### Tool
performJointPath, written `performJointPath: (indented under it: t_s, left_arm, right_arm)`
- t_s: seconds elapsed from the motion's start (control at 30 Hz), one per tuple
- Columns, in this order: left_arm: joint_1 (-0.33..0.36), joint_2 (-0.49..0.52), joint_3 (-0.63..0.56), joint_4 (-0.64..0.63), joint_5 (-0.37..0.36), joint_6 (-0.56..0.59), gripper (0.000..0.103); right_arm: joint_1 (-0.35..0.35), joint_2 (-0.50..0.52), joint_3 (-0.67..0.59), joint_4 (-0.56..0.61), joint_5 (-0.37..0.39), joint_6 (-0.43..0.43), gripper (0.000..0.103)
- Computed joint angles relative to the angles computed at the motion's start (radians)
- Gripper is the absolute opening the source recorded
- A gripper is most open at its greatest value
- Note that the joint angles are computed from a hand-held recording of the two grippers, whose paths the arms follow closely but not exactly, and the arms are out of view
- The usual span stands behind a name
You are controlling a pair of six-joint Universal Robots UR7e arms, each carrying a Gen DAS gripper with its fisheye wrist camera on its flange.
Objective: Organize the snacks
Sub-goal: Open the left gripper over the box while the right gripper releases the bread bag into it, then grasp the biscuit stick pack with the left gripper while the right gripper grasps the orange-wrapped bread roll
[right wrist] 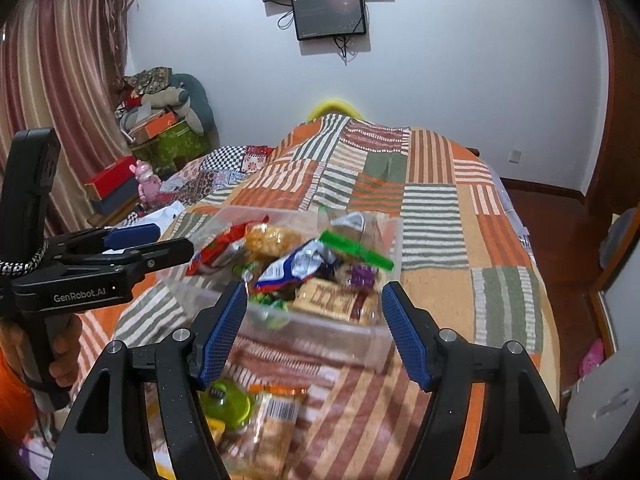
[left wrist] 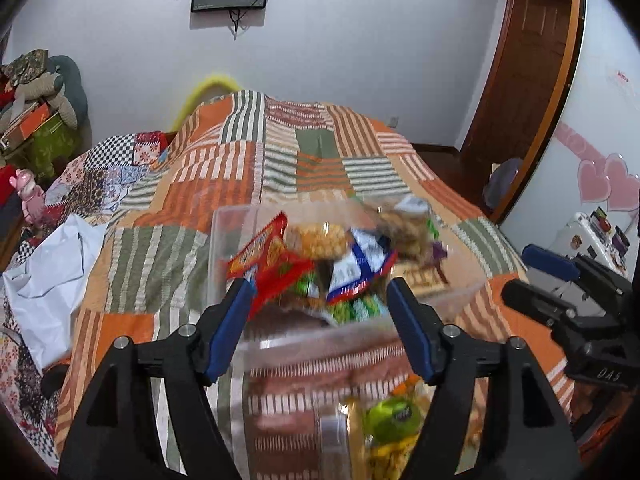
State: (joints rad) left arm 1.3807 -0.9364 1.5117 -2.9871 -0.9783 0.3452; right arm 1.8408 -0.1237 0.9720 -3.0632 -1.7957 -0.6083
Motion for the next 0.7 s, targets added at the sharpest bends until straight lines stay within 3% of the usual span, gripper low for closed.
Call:
performJointPath:
  t_s: [0.07,0.3,0.7]
  left_arm:
    - [0.0,-0.014,0.034,-0.02,0.007,-0.004,0.077]
    - [0.011,-0.062,0.138,-0.041,0.012,-0.034,0.078]
    - [0.037,-0.083,0.23,-0.029,0.017,-0.08,0.078]
  right_arm:
    - [-0.003,-0.017,0.039,-0.016,0.001,-0.001,0.067]
    - [-0.012,-0.061,0.157,-0.081,-0.005,0.001,0.067]
    - [-0.034,-0.063,0.222,-0.082,-0.02,0.021,0.067]
